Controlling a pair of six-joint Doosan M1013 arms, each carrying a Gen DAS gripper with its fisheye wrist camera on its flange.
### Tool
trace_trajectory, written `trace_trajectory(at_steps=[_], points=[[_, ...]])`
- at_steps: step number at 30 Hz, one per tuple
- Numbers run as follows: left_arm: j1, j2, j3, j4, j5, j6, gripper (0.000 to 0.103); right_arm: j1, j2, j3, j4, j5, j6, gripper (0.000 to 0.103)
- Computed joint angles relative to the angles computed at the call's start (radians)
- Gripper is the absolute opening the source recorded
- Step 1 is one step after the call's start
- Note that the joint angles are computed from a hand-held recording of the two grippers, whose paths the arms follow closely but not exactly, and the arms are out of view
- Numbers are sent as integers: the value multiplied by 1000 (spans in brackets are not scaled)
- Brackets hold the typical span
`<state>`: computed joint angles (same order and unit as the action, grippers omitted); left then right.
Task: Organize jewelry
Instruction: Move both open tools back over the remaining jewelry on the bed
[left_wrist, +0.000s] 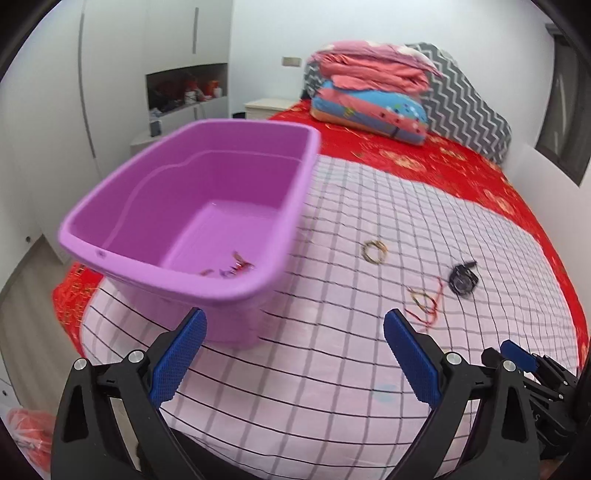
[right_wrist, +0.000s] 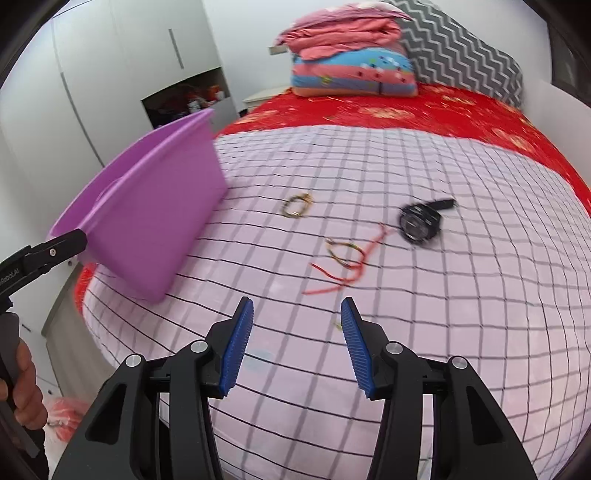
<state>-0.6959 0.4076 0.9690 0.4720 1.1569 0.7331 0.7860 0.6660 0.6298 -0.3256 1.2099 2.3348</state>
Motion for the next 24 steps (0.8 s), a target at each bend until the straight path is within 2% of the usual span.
trace_trajectory(at_steps=[4,10,18,24], points=[[-13,21,-10,-32,1,16,95,-8,-55,111,-24,-32,58,48],[-29,53,-23,-55,-1,43,95,-15,-91,205,-31,-67,96,48],[-26,117,-84,-108,23,128,95,-22,-83,221,-10,-79,97,48],[-18,150,-116,-132,31,137,95,-37,-78,227,-9,-81,111,48]])
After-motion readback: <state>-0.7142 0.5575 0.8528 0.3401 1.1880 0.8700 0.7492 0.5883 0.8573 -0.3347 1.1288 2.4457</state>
